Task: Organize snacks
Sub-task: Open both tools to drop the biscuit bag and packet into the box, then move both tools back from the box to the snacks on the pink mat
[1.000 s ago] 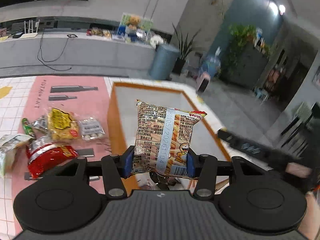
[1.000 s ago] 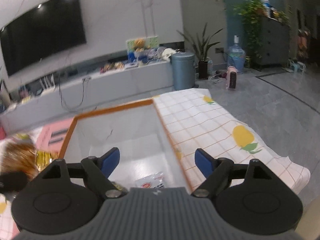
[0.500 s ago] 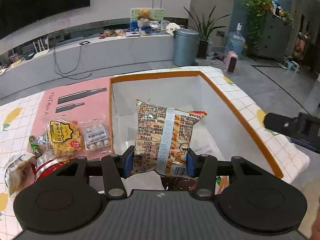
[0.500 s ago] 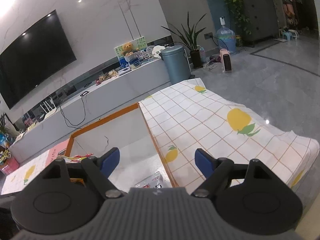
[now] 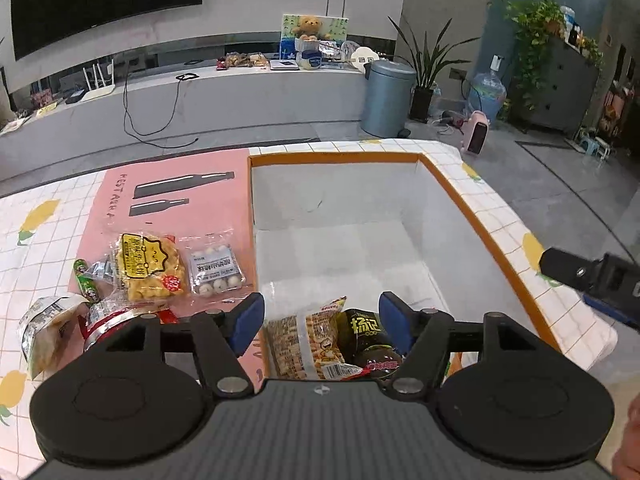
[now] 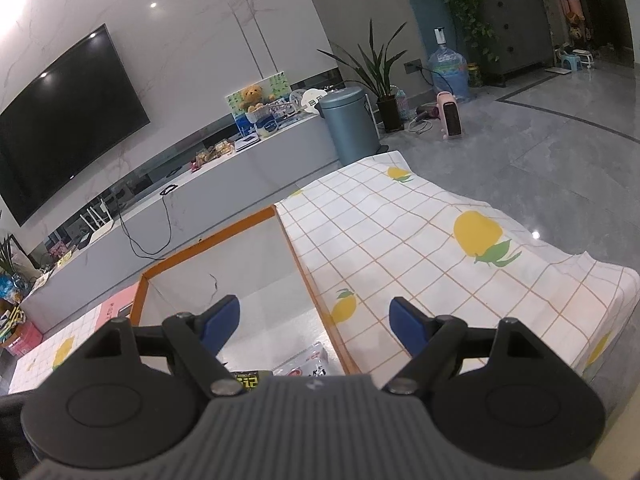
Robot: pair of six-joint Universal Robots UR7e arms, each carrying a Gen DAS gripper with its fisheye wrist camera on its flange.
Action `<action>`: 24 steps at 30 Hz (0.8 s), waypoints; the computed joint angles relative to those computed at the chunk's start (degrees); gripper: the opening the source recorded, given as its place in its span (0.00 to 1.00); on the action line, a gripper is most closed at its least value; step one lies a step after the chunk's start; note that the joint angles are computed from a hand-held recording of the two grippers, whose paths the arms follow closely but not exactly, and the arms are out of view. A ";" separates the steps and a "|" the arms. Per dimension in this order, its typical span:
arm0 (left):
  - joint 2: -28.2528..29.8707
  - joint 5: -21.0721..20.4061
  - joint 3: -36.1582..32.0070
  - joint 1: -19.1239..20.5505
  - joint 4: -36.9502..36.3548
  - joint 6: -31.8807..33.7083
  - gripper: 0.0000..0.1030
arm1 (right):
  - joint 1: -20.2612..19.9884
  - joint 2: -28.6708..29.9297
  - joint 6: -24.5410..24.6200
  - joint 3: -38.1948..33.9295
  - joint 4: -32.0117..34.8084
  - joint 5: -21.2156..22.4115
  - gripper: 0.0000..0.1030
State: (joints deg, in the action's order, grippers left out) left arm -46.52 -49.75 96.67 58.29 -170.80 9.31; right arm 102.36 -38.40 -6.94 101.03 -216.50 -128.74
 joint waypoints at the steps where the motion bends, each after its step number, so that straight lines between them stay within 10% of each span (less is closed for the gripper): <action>1: -0.48 -0.12 0.23 0.02 0.31 -0.08 0.75 | 0.06 0.09 -0.07 -0.11 0.03 -0.10 0.78; 24: -17.16 2.36 8.51 2.80 11.00 -7.70 0.75 | 5.10 6.71 -4.87 -5.12 2.56 6.53 0.78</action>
State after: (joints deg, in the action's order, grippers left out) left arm -63.68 -47.38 105.19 61.09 -159.80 1.60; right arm 107.46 -31.69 -11.81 95.91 -213.93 -122.21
